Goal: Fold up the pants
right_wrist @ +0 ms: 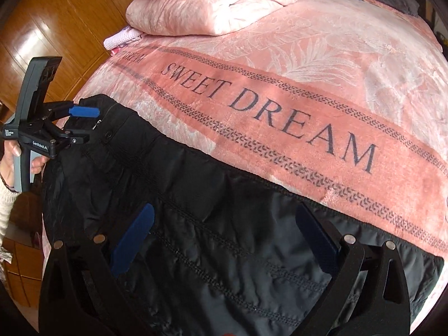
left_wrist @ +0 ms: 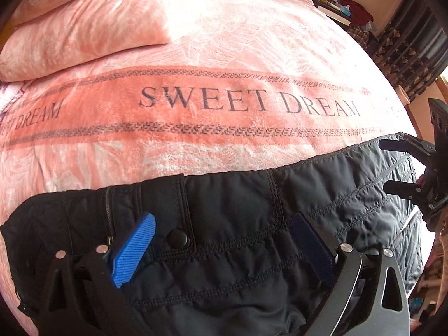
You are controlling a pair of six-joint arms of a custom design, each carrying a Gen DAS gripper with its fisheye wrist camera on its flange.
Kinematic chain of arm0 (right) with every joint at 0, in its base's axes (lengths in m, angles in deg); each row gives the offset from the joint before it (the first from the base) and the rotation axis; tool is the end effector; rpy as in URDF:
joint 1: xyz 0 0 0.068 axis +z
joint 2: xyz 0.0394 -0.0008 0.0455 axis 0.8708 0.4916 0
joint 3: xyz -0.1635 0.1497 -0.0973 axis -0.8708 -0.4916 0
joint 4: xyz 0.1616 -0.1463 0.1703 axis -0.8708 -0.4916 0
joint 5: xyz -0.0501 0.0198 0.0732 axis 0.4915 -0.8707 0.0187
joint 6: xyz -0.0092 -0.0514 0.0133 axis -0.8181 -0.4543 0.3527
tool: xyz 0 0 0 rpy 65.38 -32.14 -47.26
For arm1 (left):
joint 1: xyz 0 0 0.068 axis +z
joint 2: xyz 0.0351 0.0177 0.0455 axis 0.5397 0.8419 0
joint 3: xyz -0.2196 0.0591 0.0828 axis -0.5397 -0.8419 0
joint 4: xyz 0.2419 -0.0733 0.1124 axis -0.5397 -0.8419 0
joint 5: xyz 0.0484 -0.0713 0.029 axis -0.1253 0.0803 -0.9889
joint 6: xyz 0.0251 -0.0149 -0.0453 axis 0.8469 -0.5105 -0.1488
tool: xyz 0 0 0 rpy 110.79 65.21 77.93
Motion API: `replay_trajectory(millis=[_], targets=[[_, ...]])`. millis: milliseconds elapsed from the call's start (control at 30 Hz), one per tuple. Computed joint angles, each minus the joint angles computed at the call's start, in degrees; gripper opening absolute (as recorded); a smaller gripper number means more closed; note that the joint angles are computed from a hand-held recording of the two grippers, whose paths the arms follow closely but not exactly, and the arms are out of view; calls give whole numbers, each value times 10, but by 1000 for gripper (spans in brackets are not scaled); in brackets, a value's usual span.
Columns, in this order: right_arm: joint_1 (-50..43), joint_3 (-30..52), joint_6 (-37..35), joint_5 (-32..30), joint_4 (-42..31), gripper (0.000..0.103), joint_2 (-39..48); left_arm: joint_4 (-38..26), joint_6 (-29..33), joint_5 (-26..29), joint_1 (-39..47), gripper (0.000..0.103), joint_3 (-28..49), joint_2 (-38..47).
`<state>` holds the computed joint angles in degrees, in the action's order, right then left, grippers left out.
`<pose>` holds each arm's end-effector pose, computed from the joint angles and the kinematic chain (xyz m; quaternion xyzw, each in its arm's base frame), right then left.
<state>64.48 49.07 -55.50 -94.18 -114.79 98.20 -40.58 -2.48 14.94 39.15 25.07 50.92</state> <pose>0.2477 0.0320 0.1895 -0.2479 0.9339 0.1872 0.1772 0.2430 0.0194 0.2241 0.1364 0.9753 -0.0819 0.1532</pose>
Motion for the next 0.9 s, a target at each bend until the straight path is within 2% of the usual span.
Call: replay_trajectory(millis=[167, 333, 467, 633, 833, 900], targets=[[3, 53, -79, -19, -22, 101, 91, 35, 49, 16, -28, 99, 14, 61], [18, 79, -98, 20, -6, 101, 149, 61, 81, -3, -57, 99, 23, 98], [17, 89, -95, 24, 13, 101, 184, 76, 81, -14, -71, 99, 29, 126], [23, 61, -94, 36, 49, 101, 174, 98, 63, -38, -97, 99, 20, 147], [56, 19, -99, 92, 97, 101, 148, 125, 47, -31, -106, 99, 9, 158], [58, 8, -97, 98, 107, 96, 136, 127, 51, -29, -110, 94, 5, 152]])
